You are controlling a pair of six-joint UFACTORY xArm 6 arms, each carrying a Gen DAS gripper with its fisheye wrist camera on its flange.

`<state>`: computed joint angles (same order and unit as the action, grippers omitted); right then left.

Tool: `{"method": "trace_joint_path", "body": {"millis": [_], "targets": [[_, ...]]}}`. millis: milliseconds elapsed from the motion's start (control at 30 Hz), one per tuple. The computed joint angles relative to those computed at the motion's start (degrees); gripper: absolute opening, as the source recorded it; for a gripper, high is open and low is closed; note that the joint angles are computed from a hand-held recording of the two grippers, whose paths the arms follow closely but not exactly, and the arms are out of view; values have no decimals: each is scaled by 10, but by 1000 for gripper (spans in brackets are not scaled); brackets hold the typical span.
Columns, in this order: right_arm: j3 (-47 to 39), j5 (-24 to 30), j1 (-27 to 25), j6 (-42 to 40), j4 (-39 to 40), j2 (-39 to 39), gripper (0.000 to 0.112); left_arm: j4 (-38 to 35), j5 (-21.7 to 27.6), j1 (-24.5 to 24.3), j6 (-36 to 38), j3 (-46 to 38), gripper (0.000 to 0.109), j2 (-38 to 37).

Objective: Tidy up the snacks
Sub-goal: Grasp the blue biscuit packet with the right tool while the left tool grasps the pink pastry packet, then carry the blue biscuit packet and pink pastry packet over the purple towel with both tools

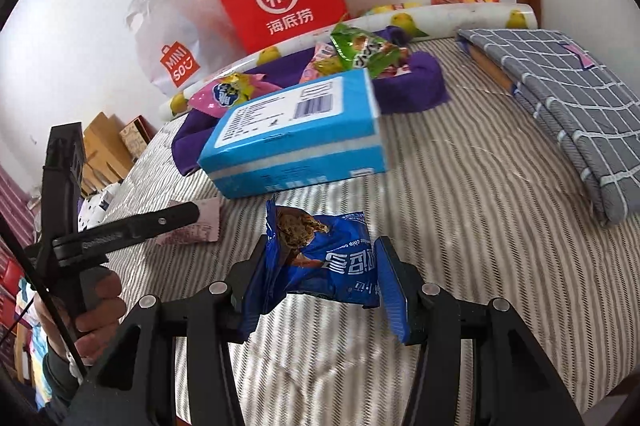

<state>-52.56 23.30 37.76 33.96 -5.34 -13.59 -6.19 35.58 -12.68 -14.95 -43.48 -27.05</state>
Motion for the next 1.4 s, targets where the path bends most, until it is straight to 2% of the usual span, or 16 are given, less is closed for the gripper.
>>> {"method": "trace_joint_path", "body": {"millis": [167, 267, 300, 333, 433, 567, 833, 1000, 1200, 1400], "targets": [[14, -12, -6, -26, 27, -13, 50, 152, 18, -35, -128, -27, 80, 31], [22, -10, -8, -19, 14, -23, 50, 254, 37, -57, -202, -37, 73, 43], [26, -13, -8, -23, 15, -28, 50, 263, 33, -61, -206, -35, 68, 42], [29, -15, -9, -23, 13, -32, 50, 255, 32, -61, -200, -34, 63, 39], [35, -9, -10, 3, -28, -42, 50, 242, 41, -64, -184, -39, 55, 38], [39, 2, -12, 32, -76, -46, 50, 240, 44, -65, -183, -35, 52, 32], [38, 20, -16, 57, -116, -34, 50, 180, 38, -57, -148, -15, 52, 4], [29, 31, -17, 60, -124, -7, 51, 207, 27, -63, -157, 0, 52, -6], [10, 61, -2, 129, -236, 9, 54, 248, 15, -70, -181, 9, 55, -8], [6, 60, -3, 139, -244, 15, 57, 246, 11, -68, -177, 10, 57, -7]]}}
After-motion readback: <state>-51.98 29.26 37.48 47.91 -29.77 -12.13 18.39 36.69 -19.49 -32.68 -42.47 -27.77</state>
